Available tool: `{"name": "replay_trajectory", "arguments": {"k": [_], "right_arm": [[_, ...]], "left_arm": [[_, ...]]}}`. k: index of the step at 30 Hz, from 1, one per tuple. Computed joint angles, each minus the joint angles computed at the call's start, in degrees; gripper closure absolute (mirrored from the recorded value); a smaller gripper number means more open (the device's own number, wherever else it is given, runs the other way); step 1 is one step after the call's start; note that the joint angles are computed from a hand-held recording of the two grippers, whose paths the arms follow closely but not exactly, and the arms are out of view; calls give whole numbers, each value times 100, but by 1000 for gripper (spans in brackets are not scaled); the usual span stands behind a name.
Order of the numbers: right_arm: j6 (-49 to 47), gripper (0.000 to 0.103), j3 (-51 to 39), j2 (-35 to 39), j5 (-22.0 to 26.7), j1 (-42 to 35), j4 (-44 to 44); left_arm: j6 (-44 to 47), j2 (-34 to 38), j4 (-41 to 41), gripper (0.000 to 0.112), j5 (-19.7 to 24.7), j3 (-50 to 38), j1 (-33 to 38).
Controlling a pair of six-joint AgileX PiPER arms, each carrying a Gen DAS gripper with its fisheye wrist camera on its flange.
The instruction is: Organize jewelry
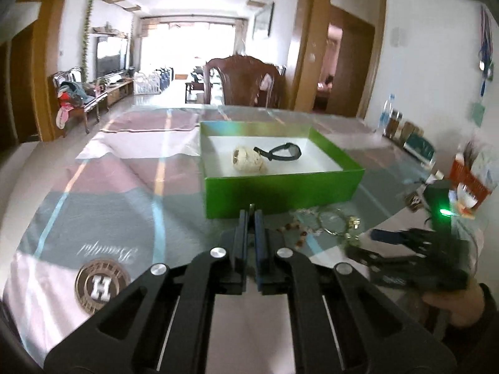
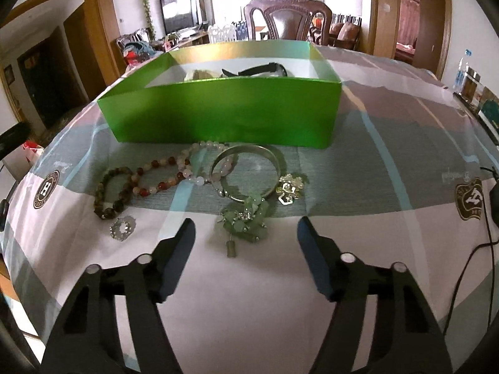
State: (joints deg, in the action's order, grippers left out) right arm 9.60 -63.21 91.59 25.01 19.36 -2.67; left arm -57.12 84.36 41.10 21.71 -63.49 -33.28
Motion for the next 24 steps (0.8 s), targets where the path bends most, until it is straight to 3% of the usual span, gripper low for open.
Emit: {"name": "replay_trajectory", "arguments": {"k": [3,6,9,13,17,24], "right_arm": [[52,45,-196,157,126,3,-76],[-177,71,-359,272,283,-37,105],[-618,82,-280,221,197,-105,449],[-1145,83,116,-217,-17,-220,940],[-2093,83,763,-1231,-137,-482,1850],[-2351,83,1272,-2553,-68,-637,2097]], "left_arm": [[-777,-425,521,108,130,488,-232],[-1371,-725,837,108,230,882,-405],[-1685,-880,958,108,268,1119,-502],[-1992,-953,1159,108,466,1204,-680],[-2308,-1094,1475,108,588,1267,-867],[-2656,-1079,1861,108,1114,993,-1552]]}}
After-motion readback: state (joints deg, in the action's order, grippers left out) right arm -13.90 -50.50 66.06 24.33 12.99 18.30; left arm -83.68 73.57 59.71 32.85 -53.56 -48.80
